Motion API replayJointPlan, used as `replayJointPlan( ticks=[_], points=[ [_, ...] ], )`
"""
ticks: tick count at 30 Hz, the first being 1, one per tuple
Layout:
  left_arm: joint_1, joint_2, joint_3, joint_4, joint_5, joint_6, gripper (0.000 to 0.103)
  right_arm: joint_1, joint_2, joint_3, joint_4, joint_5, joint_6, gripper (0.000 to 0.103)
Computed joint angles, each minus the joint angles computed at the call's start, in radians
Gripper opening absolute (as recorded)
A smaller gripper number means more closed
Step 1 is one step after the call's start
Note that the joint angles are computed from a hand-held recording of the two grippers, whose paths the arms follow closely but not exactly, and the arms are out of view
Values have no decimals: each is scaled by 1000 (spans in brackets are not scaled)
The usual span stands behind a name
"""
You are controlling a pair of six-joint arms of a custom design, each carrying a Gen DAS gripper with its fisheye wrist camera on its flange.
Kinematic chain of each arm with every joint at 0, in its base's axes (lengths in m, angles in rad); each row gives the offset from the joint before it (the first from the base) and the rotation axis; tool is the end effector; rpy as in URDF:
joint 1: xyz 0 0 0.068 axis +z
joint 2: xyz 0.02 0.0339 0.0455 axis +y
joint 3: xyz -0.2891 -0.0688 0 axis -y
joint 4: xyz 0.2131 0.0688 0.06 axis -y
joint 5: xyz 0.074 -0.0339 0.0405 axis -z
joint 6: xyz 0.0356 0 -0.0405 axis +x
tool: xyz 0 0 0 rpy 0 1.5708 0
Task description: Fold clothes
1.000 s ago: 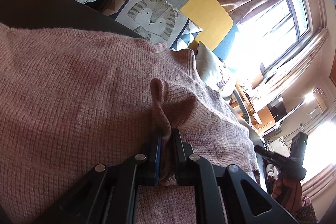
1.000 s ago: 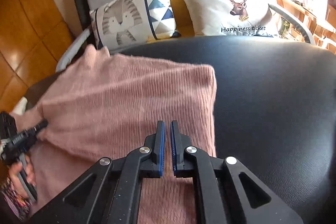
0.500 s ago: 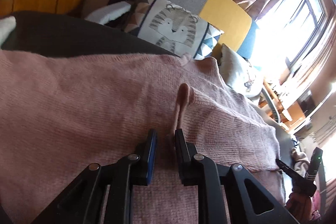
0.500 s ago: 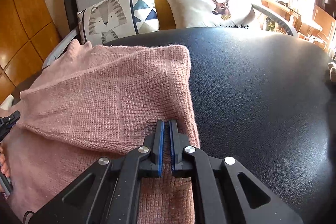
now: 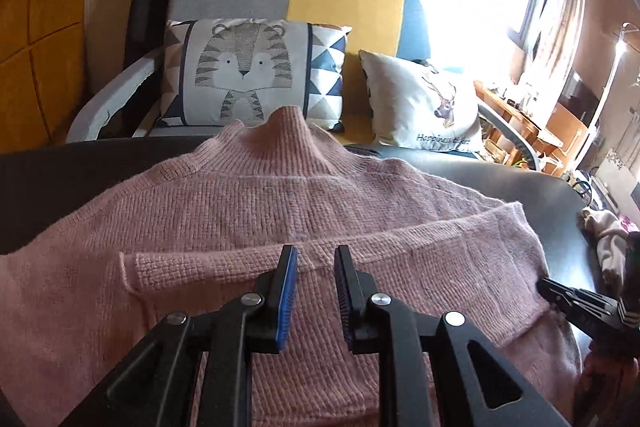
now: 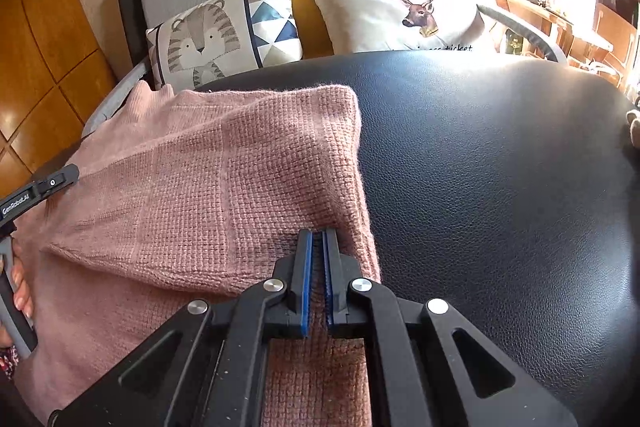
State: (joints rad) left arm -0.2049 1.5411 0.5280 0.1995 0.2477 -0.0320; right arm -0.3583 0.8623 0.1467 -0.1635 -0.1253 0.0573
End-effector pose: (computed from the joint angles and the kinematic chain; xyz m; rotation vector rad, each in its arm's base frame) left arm 0.2426 -0.0593 0.1746 0.3240 2.3685 -0.4074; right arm 0.0969 -0.0315 0.1543 0.4494 2.3988 0.0195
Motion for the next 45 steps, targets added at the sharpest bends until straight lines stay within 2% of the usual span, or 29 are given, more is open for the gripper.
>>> replayJointPlan(
  ticks=[2,5,6,10,14,16,20,23,25,27,29,32,35,38,40,44,45],
  points=[
    [33,63,24,-5,-8,-16,19,74,-2,2,0,75,36,3],
    [189,95,17,21,168,-6,19,204,7,9,-4,209,96,3],
    [215,106,33,7,174,17,18,226,9,11,-6,232,105,3],
    [272,109,63,-40,187,73,17,144,-7,10,-13,159,61,3],
    [283,63,52,-70,178,95,18,183,-8,12,-19,198,80,3],
    [279,-17,-2,-47,179,59,18,192,-10,12,-21,207,84,3],
    [232,-107,-81,-16,273,-14,19,162,-19,12,-27,176,70,3],
    [140,-56,-84,-21,147,18,20,146,-23,13,-30,160,63,3],
    [205,-26,-83,-16,207,9,19,151,-20,11,-26,164,67,3],
    [254,-31,-87,-24,152,16,16,152,-20,11,-24,165,66,3],
    [357,-8,-84,-47,268,78,14,151,-19,10,-22,165,65,3],
    [415,-30,-83,-99,317,119,15,152,-17,10,-20,168,63,3],
    [370,-99,-111,-61,276,73,18,170,-15,12,-22,183,72,3],
    [264,-122,-81,-49,247,3,18,175,-19,13,-27,187,75,3],
    [195,-88,-35,-40,200,-29,18,159,-23,14,-30,170,68,3],
    [105,39,1,30,-39,14,18,138,-22,11,-25,149,59,3],
    [141,64,-3,46,9,18,19,142,-21,10,-22,153,60,3]
  ],
)
